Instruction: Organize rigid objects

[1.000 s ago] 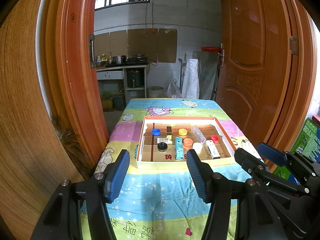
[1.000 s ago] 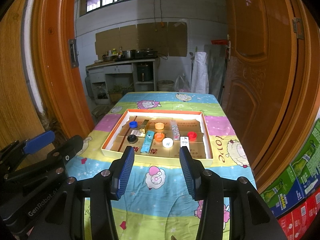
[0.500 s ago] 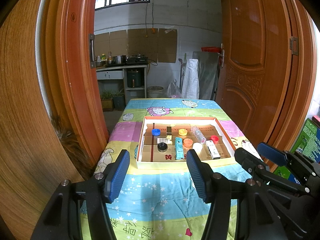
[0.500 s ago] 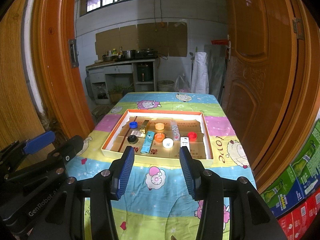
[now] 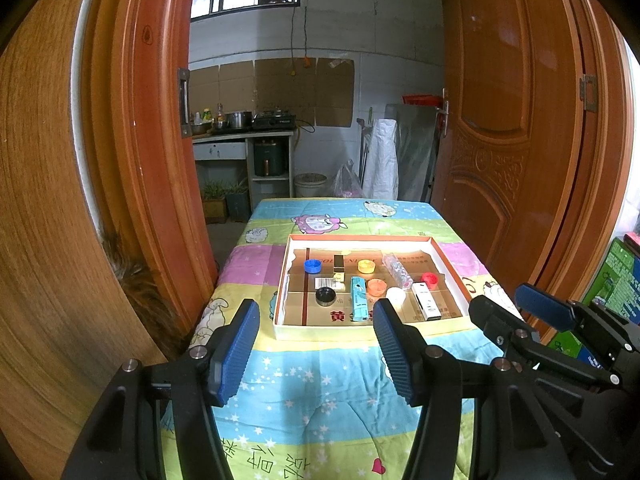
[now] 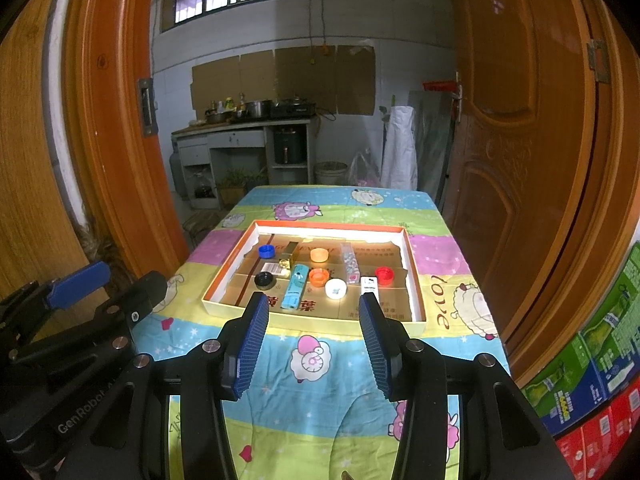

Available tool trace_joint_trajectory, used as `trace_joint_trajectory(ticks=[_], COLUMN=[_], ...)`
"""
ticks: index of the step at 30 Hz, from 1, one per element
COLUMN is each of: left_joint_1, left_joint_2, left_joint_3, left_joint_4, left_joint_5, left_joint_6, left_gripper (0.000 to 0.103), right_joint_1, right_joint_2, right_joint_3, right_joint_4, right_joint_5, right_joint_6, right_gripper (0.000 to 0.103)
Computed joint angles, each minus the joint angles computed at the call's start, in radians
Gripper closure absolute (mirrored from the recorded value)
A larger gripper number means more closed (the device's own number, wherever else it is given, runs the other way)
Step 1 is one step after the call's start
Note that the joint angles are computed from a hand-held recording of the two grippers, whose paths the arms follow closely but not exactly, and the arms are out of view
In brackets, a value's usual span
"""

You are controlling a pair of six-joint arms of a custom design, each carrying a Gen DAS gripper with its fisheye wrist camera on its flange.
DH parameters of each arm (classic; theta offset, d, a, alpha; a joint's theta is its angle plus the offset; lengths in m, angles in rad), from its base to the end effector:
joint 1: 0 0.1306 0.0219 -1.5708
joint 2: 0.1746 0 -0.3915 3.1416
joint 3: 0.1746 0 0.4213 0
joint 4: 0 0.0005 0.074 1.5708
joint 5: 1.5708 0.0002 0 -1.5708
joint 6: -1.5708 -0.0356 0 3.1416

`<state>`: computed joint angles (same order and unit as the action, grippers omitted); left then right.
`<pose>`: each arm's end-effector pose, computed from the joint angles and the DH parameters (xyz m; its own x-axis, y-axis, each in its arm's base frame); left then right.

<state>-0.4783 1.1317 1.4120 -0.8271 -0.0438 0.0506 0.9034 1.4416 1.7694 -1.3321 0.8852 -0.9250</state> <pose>0.3715 -0.1914 0.5679 -0.4826 0.1933 -0.8542 0.4027 0.9151 -0.0205 0.3254 0.3676 0.5758 -0.5061 0.1747 -0.8446 0.2726 0.9615 0.0355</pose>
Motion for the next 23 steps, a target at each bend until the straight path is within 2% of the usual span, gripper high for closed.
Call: trace_joint_trajectory(ticks=[23], left_joint_1=[0.009], left_joint_2=[0.012], left_joint_3=[0.015], left_joint_4=[-0.008], left_joint_5=[0.004], left_joint_6=[-0.005], left_gripper=[0.044], right_joint_1=[-0.003], right_joint_2=[-0.004], right_joint_3=[-0.009], right_joint_4=[0.005], right_joint_5=[-0.007], right_joint_6=[0.003], right_gripper=[0.054])
